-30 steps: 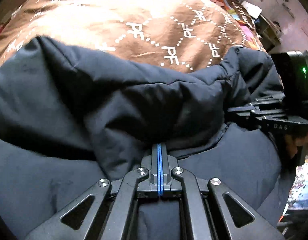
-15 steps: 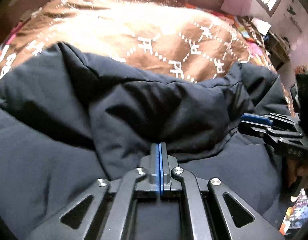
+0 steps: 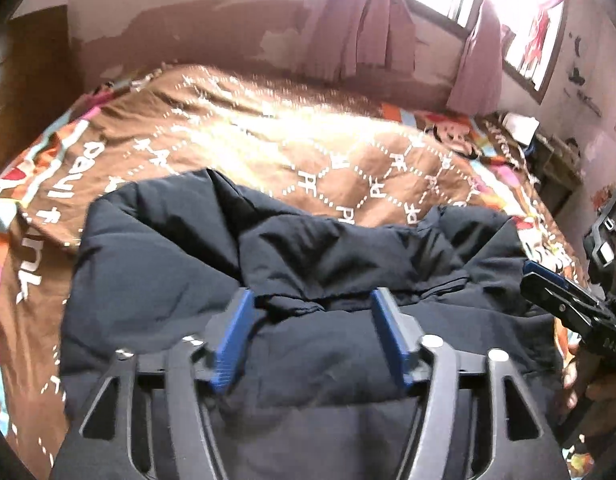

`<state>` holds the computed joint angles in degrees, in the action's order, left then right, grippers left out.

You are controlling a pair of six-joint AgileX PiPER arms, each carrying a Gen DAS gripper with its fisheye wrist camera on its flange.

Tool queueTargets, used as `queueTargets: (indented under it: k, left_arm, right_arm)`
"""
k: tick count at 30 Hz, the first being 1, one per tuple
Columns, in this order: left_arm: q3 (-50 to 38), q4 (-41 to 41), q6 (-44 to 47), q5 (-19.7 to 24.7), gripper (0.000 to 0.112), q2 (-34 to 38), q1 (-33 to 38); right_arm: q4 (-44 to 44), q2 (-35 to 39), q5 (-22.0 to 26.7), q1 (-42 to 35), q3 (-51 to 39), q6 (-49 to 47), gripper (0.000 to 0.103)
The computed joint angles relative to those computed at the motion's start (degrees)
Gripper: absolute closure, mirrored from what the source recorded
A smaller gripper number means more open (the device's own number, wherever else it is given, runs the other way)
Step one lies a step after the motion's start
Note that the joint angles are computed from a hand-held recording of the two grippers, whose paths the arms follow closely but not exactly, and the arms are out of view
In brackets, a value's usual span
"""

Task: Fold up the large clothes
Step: 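Raise both tools away from the folded jacket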

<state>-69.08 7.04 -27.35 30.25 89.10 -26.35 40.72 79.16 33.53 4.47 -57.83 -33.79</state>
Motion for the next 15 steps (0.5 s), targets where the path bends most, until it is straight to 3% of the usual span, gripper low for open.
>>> queueTargets:
  k: [4, 9, 12, 15]
  left_arm:
    - [3.9, 7.8, -9.5, -1.0, 0.038, -6.0, -3.6]
    - [5.3, 19.8, -21.7, 3.3, 0.032, -12.5, -9.8]
    - [4.8, 25.8, -27.4, 9.2, 0.025, -16.2, -15.7]
    - [3.7, 34.5, -35.8, 18.2, 0.023, -20.2, -25.3]
  right_arm:
    - [-0.4, -6.9, 0.1, -0.4, 2.6, 0.2, 0.001]
    - [-3.1, -15.7, 3.0, -0.4, 3.7, 2.6, 0.000]
    - [-5.4, -20.4, 6.0, -0.4, 3.2, 5.6, 0.000]
    - [-12.2, -26.7, 10.1, 1.7, 1.6, 13.4, 0.000]
